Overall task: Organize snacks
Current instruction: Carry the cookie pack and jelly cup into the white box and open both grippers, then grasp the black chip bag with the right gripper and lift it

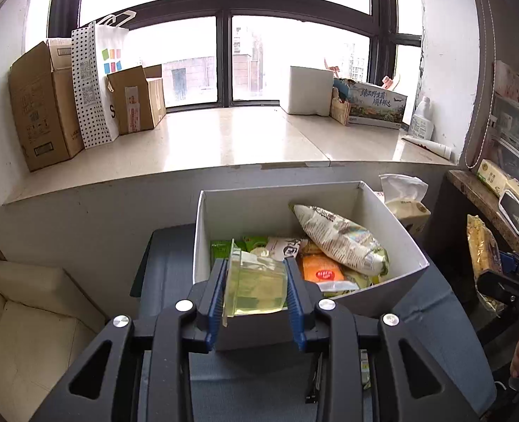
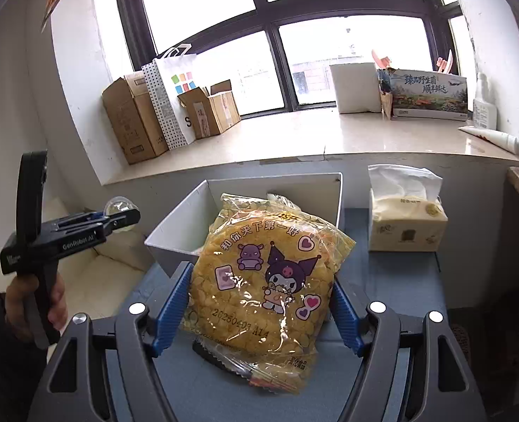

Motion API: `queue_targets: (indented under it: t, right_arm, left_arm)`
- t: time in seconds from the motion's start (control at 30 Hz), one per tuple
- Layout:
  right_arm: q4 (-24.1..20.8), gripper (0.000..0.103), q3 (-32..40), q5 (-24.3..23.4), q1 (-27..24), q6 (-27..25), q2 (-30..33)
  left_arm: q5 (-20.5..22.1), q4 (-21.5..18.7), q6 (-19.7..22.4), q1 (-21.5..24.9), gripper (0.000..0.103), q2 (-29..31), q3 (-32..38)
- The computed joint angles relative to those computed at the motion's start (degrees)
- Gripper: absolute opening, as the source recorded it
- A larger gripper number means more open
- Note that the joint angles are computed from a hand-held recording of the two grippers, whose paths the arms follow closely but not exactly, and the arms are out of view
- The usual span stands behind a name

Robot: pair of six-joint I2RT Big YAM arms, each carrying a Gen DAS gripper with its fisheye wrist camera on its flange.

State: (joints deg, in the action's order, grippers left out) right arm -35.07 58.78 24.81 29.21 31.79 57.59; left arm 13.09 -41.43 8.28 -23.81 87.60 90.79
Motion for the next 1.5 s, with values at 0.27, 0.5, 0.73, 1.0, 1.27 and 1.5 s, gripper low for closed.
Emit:
queue_targets:
  t: [0.27, 0.5, 0.73, 1.0, 1.27, 1.5]
  right_arm:
    - [1.38, 0.077, 10.06, -9.01, -10.23, -1.33, 11.38]
    - [1.17, 0.081, 13.05, -17.55, -15.3, 0.49, 16.37]
    - [3.7, 0.103, 10.74, -19.6, -16.16, 3.45, 15.05]
    - [2.03, 0.103, 10.64, -14.54, -13.0, -0.15, 12.94]
    - [4.08, 0.103, 2.99, -10.76, -7.39, 0.7, 2.86]
    - [3.38, 0.103, -7.47, -0.92, 3.37, 5.24, -5.49]
  left_arm:
    - [-1.28, -5.36, -3.61, -2.6, 0.035, 10.41, 12.85]
    - [-1.04, -8.19, -3.48, -2.99, 0.05, 15.28, 17.06]
    - [-4.64, -4.7, -1.82, -3.56, 0.103, 13.37, 13.32]
    - [-4.32, -3.59, -0.66, -3.82, 0.103, 10.07, 9.59]
    - [-3.26, 0.55, 2.54, -3.14, 0.103, 0.6, -1.64]
    - [2.75, 5.52, -0.13, -0.58, 0.103, -10.32, -15.72]
